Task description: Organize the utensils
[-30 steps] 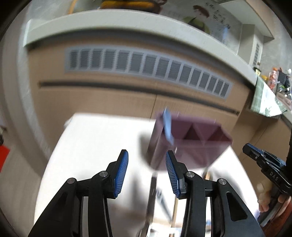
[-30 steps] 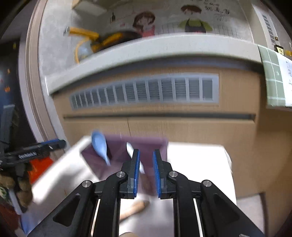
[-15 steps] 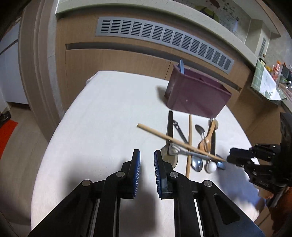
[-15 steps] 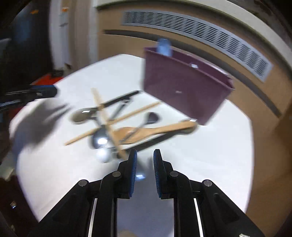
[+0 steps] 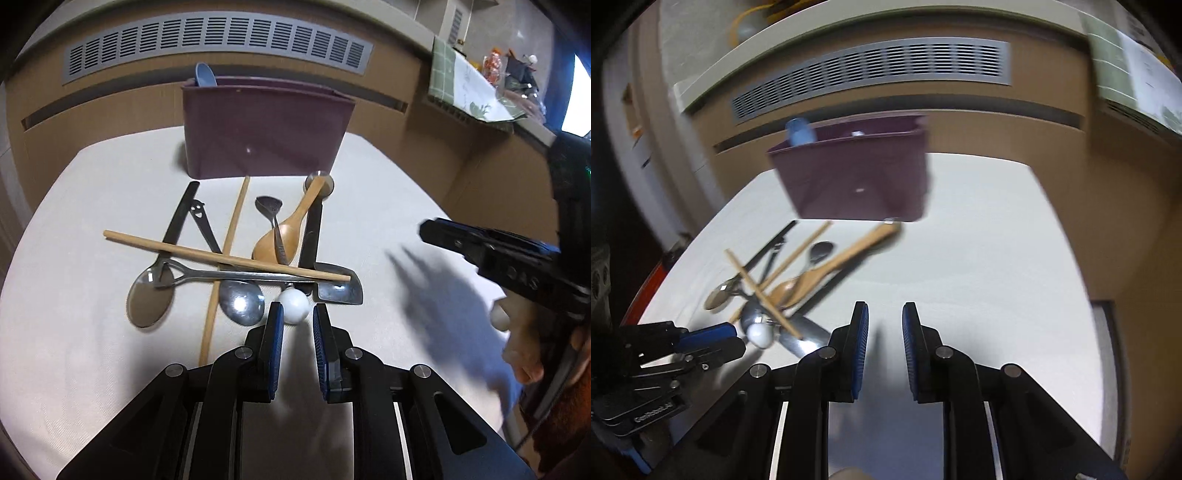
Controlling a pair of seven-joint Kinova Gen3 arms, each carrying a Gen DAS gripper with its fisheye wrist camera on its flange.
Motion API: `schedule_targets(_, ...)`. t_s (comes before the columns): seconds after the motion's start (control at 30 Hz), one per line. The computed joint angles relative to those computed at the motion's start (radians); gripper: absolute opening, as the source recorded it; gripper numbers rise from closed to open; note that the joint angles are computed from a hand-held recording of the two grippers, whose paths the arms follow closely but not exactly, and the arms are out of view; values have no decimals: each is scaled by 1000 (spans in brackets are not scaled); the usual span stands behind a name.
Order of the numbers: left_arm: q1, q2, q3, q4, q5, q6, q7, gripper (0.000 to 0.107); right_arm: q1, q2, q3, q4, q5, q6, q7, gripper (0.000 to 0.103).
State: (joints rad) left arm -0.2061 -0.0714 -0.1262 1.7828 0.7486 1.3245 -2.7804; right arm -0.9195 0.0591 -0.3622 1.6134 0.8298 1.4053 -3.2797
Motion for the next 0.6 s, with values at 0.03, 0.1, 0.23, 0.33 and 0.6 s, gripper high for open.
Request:
schedule_targets(0.03,4,-4,7,5,-10,-18,11,17,-3,2,-2,4,0,9,-4,18)
schedule_targets(0.1,16,0,20,1,-28,-43,45,20,-17,9,-9,6,4,40,-14,18)
schedule_targets(0.23,46,-7,46,10,-68,-108,108,21,-26,7,-9,28,3,24,-25,18)
schedule_targets(0.33,73,-14,58,18,-86,-162,141,22,-15,-5,-6,51,-11,-21,-32,18)
schedule_targets(0.6,67,-4,24,-4,-22,-214,149,19,-14,8,-10,46,-18,-37,-29,18)
